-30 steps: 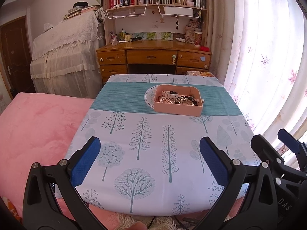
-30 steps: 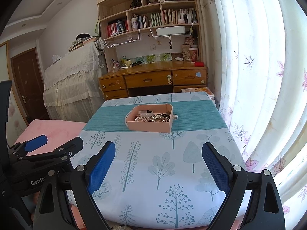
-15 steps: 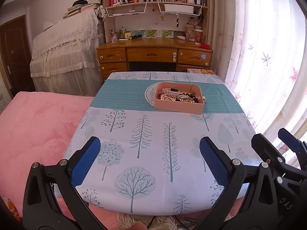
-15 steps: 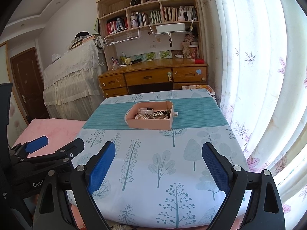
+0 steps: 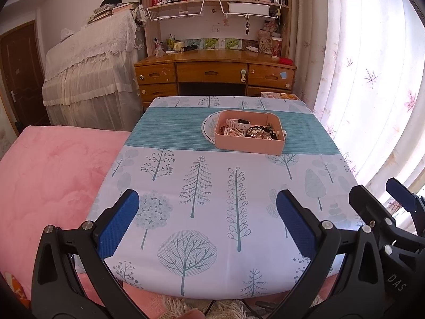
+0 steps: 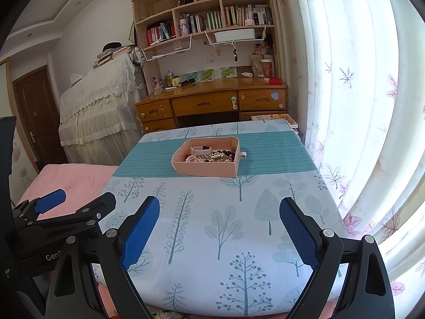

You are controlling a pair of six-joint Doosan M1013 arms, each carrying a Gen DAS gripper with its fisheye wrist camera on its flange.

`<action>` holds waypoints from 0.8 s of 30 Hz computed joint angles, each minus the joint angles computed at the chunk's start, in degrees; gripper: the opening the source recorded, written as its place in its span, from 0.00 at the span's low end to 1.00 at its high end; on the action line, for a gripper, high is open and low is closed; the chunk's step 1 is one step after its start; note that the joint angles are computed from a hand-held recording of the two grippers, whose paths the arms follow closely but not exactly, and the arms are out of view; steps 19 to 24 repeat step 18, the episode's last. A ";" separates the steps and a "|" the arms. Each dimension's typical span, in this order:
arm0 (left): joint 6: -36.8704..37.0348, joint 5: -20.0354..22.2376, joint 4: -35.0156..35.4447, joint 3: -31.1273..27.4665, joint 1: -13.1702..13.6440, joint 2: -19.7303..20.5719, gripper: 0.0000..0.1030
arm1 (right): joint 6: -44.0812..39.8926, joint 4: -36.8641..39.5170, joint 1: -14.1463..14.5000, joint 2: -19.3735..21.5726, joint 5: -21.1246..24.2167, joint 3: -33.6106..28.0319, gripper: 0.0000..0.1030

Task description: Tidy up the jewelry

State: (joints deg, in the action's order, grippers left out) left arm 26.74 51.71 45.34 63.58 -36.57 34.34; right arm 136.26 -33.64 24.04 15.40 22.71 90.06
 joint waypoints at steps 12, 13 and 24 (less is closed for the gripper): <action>0.27 -0.09 -0.25 0.08 0.24 0.06 1.00 | 0.19 0.10 0.18 0.36 0.10 -0.04 0.90; 0.40 0.09 -0.27 -0.15 0.16 0.13 1.00 | 0.16 0.14 0.18 0.35 0.13 -0.06 0.90; 0.58 0.10 -0.54 -0.02 0.30 0.19 0.99 | 0.42 0.03 0.31 0.55 0.23 -0.13 0.90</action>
